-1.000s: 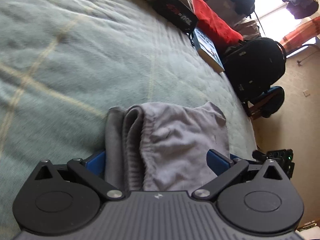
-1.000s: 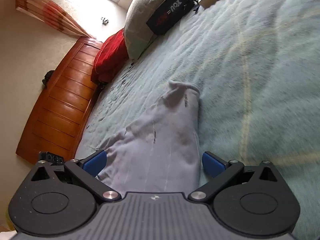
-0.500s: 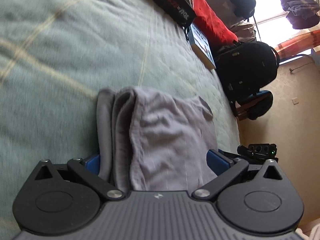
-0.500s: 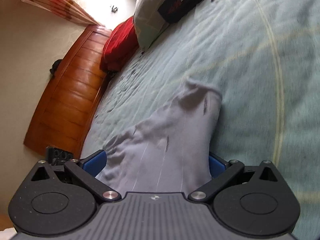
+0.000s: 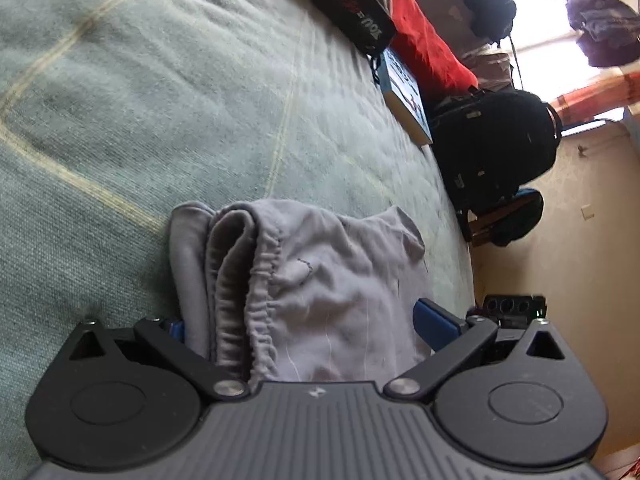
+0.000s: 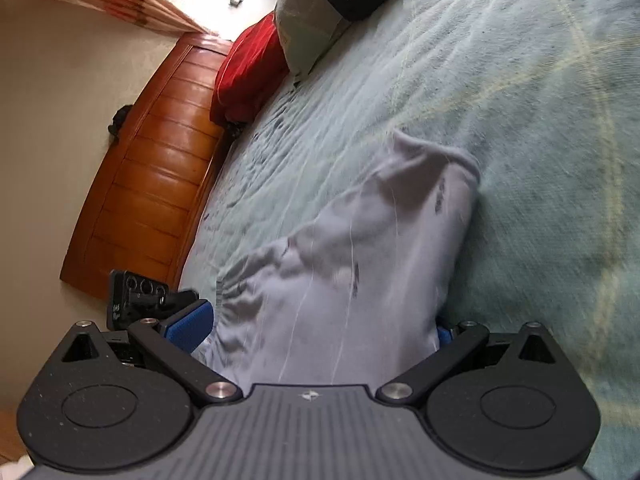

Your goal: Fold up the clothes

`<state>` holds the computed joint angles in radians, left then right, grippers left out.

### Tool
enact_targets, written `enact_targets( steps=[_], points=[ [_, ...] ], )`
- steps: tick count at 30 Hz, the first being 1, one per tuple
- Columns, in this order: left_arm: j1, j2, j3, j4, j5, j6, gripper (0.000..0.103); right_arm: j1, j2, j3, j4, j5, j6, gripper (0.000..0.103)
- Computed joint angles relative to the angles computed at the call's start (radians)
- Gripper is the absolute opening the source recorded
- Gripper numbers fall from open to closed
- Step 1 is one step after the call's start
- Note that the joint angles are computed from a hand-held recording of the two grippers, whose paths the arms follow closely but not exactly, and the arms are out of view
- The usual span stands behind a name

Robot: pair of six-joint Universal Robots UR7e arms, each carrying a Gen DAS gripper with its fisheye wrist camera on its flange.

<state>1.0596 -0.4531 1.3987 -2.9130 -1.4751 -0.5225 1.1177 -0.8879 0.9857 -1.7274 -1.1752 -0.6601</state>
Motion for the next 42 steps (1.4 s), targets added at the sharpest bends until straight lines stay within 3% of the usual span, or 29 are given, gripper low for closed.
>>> enact_targets(
  steps=[6,15,19,20,23,26,28,31,33,37,40,41,42],
  points=[
    [0.007,-0.056,0.090,-0.004,-0.052,0.008,0.100,-0.033,-0.011,-0.031,0.136,0.028,-0.102,0.103],
    [0.013,-0.010,0.031,-0.042,-0.022,0.007,0.097,-0.042,0.019,-0.052,0.105,0.105,-0.040,0.103],
    [-0.003,-0.036,0.066,-0.002,-0.035,0.050,0.091,-0.043,-0.015,-0.006,0.091,0.088,-0.059,0.103],
    [-0.004,-0.040,0.071,0.007,-0.037,0.068,0.085,-0.042,-0.014,-0.009,0.099,0.077,-0.074,0.103],
    [0.032,-0.027,0.054,-0.023,-0.090,0.010,0.078,-0.039,0.003,-0.033,0.108,0.071,-0.072,0.102],
    [0.036,-0.019,0.031,0.006,-0.075,0.022,0.069,-0.039,0.021,-0.056,0.109,0.079,-0.059,0.100],
    [0.034,-0.021,0.033,0.017,-0.053,0.025,0.060,-0.041,0.020,-0.052,0.099,0.077,-0.070,0.095],
    [0.032,-0.031,0.054,0.018,-0.002,-0.004,0.027,-0.051,0.005,-0.022,0.051,0.063,-0.078,0.074],
    [0.036,-0.031,0.069,-0.012,-0.005,-0.024,0.026,-0.060,0.008,-0.022,0.037,0.074,-0.054,0.060],
    [0.016,-0.023,0.050,0.026,0.045,0.015,0.026,-0.054,0.017,-0.022,0.003,0.061,0.019,0.055],
    [0.015,-0.022,0.048,0.027,0.050,0.017,0.026,-0.040,-0.007,0.040,-0.082,0.022,0.001,0.049],
    [0.010,-0.020,0.054,0.014,0.064,0.014,0.026,-0.035,-0.020,0.073,-0.134,-0.001,-0.003,0.035],
    [0.004,-0.018,0.058,0.006,0.081,0.017,0.026,-0.032,-0.030,0.101,-0.185,-0.027,0.003,0.012]
  ],
)
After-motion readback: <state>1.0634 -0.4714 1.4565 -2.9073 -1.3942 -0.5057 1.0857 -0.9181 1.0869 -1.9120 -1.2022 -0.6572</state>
